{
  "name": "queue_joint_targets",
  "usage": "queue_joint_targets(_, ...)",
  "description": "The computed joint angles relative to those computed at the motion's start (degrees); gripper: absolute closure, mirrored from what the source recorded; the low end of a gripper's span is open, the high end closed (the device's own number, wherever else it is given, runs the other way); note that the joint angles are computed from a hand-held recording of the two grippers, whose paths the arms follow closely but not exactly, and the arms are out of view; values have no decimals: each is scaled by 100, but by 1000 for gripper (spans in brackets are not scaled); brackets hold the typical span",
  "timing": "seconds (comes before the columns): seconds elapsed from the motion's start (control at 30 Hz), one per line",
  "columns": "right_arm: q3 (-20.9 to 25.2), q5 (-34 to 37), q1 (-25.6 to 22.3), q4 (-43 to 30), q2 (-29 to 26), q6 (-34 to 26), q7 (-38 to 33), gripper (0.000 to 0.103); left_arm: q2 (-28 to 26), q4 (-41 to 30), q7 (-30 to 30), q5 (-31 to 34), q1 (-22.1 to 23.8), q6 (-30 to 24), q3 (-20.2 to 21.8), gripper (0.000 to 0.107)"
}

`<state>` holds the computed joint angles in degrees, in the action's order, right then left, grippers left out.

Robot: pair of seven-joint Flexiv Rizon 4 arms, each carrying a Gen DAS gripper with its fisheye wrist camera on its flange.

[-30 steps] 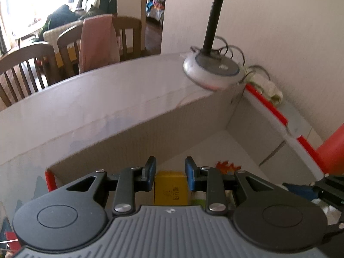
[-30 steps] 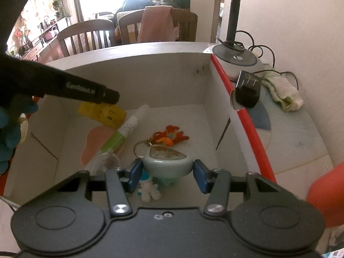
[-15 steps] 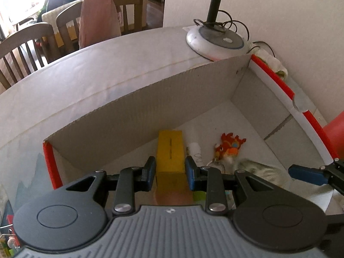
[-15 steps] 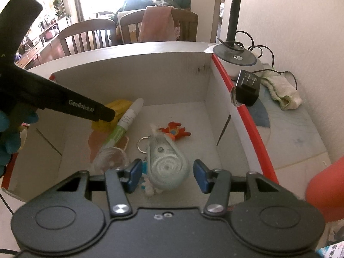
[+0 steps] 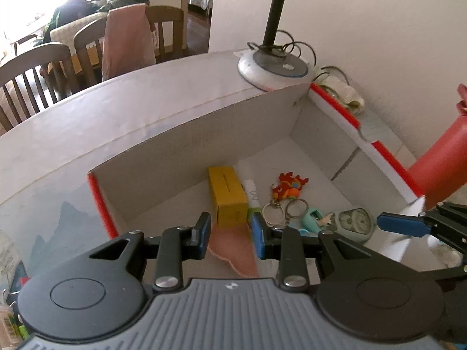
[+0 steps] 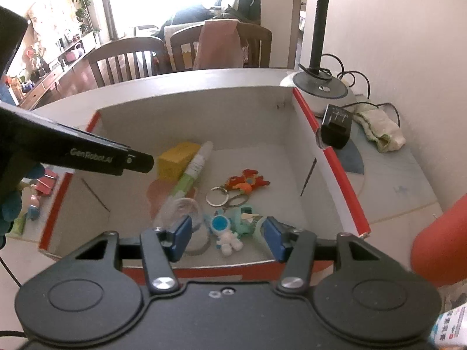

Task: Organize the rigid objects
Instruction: 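Open the left tool to drop the carton while the right tool releases the tape roller into the box, then move both tools back over the table toward the remaining items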

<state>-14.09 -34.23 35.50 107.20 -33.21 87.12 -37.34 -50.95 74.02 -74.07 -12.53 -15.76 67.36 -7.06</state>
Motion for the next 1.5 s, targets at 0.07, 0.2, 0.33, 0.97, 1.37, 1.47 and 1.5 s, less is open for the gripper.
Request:
queue_joint_targets(0.07, -191, -59, 193, 103, 80, 78, 131, 48, 170, 302, 113, -34, 110, 225, -130, 78)
queue_joint_targets(0.2, -584, -171, 610, 268, 227, 233, 436, 42, 526, 981, 472, -212, 431, 726, -503, 78)
queue_joint_targets(0.33, -1097, -229, 1139, 429, 328, 465, 748, 38, 877, 1662, 882, -522, 858, 1190, -982, 78)
queue_joint_targets(0.97, -2341, 1043, 3193, 372, 89, 1006, 487, 22, 1960, 4573, 1712, -596, 4184, 2733, -3967, 62)
queue_joint_targets(1.37, -1832, 1445, 3222, -295, -290, 684, 372, 16, 1870, 5408, 1135, 483, 6155, 3069, -5076, 25)
queue_joint_targets(1.47, -1787, 1374, 3244, -469, -419, 616, 458, 14, 1865, 5433, 954, 687, 6271, 3116, -4949, 23)
queue_joint_targets(1.5, -1724, 1334, 3200, -536, -457, 601, 464, 13, 1863, 5418, 893, 743, 6267, 3117, -4864, 22)
